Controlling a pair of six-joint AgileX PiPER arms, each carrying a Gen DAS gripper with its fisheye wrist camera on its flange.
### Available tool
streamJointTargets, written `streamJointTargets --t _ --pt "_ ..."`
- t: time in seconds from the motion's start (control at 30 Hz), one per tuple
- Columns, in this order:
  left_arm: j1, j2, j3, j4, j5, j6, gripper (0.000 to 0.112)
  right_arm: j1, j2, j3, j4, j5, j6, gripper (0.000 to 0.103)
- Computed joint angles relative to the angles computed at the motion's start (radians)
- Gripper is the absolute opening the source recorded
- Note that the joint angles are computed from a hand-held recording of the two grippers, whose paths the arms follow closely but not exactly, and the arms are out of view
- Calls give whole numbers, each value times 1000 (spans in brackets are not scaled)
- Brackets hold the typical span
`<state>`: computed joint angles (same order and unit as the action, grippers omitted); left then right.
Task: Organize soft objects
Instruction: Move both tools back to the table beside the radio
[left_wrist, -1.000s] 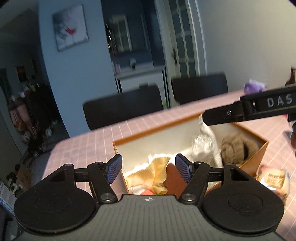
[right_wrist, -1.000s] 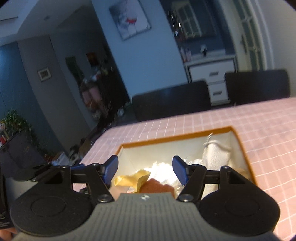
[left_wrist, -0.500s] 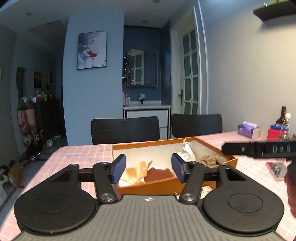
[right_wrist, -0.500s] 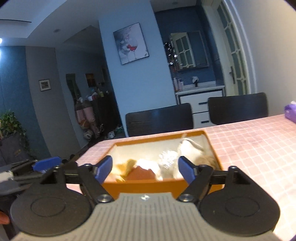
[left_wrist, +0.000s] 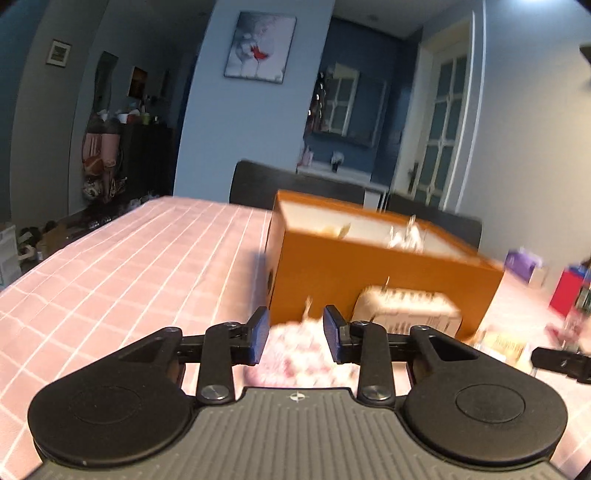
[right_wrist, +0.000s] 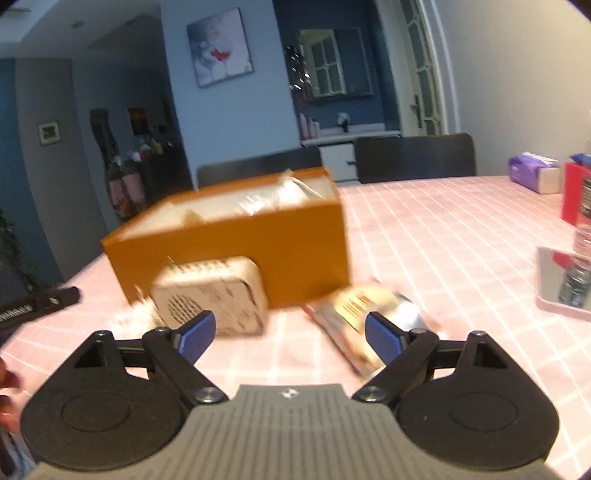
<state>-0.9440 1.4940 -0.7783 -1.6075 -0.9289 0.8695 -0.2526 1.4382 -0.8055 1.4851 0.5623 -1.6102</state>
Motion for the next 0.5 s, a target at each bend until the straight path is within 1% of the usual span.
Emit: streamJointTargets --t 0.07,0.1,0.13,0.23,0.33,0.37,0.4,0.5 --pt "-4 -19 18 -29 25 60 42 -24 9 14 -17 2 -8 88" --pt "0 -24 19 -48 45 101 51 -37 15 22 -21 9 -10 88" --pt "3 -25 23 -59 66 133 62 -48 25 21 -35 11 2 88" --pt "10 -24 33 -52 104 183 76 -59 51 29 -47 -10 16 89" --pt "34 -3 26 -50 152 239 84 -58 77 14 -84 -30 57 89" --pt "43 9 14 -57 166 270 85 -57 81 11 -88 -35 59 91" --pt "51 14 5 -67 176 304 87 -55 87 7 -83 -43 53 97" --pt "75 35 -18 -89 199 365 88 -38 99 -10 -70 -70 37 98"
